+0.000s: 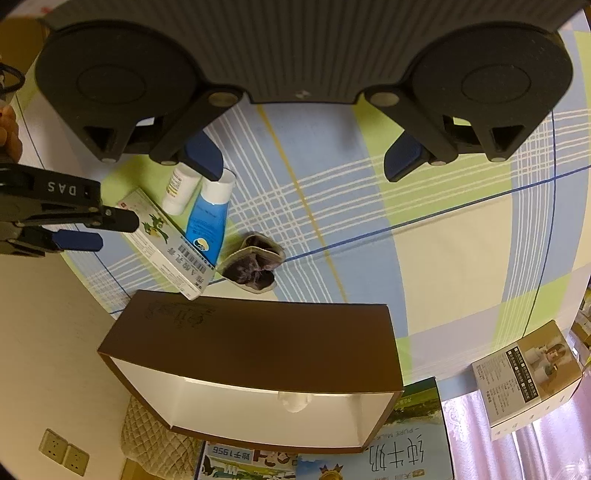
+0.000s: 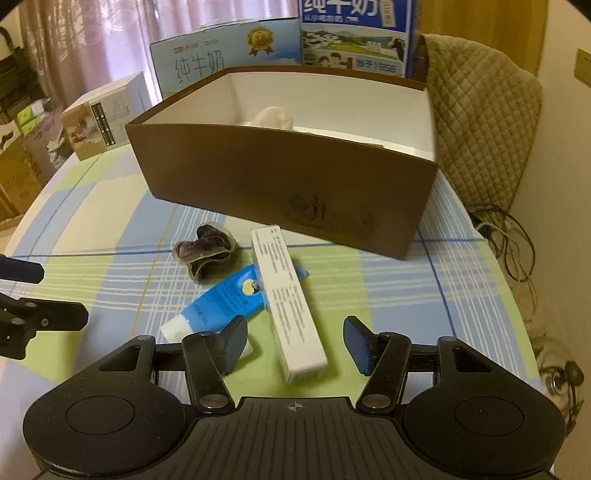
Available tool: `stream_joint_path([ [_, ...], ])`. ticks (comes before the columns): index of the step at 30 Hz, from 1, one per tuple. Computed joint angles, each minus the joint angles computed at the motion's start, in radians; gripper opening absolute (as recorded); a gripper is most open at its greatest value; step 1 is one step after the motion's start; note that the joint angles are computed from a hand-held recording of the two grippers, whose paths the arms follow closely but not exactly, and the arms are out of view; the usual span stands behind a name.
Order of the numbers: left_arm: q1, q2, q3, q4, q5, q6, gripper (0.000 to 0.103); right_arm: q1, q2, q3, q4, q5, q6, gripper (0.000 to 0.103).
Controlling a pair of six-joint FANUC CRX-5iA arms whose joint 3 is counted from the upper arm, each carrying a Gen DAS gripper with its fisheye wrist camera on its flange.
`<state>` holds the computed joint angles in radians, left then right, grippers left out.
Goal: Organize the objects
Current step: 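Grasp the white medicine box with the right tool while the left tool approaches the pill bottle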
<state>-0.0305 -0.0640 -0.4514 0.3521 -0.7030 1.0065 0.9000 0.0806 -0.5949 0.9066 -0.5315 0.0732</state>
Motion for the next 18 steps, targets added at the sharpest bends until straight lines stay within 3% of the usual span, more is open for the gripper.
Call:
stream_joint_path([
  [16, -0.024, 0.084, 0.077, -0.053, -0.009, 0.067, 0.092, -0.055, 0.109, 0.114, -0.186, 0.069, 0.339, 0.039],
  [18, -0.03, 0.093, 0.085, -0.058, -0.009, 0.069, 0.092, -0.058, 0.115, 0.122, -0.204, 0.071, 0.367, 0.031],
])
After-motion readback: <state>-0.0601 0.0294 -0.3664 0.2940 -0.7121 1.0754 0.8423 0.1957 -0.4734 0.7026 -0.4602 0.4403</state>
